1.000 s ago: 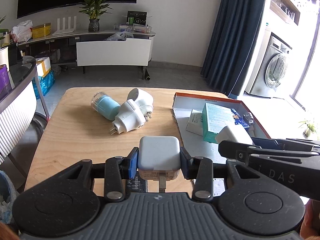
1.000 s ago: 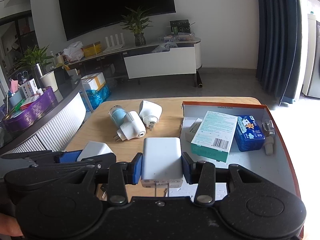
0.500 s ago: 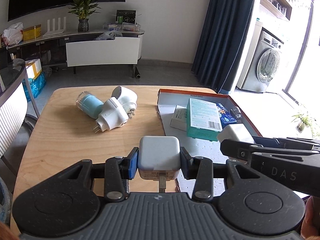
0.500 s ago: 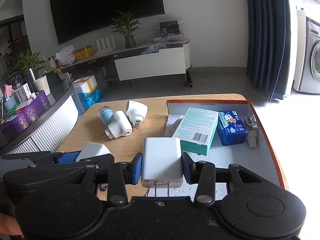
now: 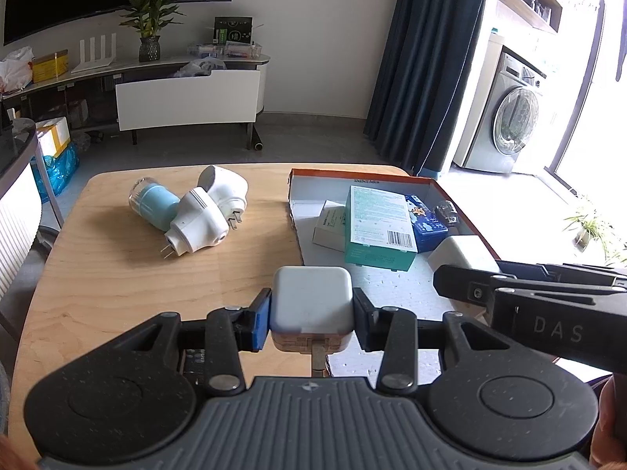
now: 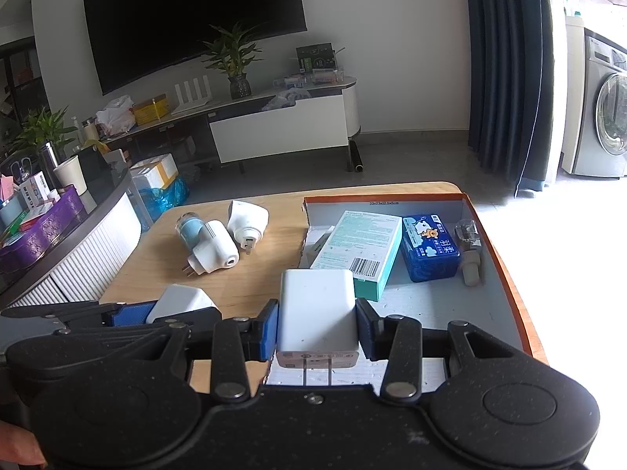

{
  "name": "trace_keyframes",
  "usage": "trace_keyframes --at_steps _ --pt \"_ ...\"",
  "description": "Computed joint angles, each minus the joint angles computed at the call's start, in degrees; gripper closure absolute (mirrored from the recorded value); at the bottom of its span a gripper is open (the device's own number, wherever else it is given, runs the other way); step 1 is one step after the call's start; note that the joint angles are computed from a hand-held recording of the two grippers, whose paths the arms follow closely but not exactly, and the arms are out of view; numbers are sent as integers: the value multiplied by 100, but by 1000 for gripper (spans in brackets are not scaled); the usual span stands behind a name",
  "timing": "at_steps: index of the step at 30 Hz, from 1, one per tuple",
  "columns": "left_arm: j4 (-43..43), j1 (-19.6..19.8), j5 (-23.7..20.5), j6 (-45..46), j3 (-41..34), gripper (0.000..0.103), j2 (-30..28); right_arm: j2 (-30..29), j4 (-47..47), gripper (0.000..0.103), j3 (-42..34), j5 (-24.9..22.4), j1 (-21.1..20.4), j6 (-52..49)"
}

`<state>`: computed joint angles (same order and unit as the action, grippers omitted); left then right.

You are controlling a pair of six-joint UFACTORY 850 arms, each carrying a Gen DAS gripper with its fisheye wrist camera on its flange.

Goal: Organize rigid objects
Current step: 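Carry both held white chargers over the orange-rimmed lid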

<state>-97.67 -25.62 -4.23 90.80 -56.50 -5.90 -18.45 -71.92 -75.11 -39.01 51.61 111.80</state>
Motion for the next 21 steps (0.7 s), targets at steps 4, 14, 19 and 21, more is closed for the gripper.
trace_keyframes --at_steps 4,14,19,21 --pt "136 -32 -8 -149 -14 61 -23 35 1 53 57 -47 -6 54" --pt "537 -134 -25 -533 -69 61 -72 145 -36 53 207 -150 -27 200" --pt "759 -192 -26 -741 -104 61 -110 205 -57 53 290 -209 -38 279" --pt "820 -223 -30 -790 -118 61 -127 242 -55 53 335 -238 -42 300"
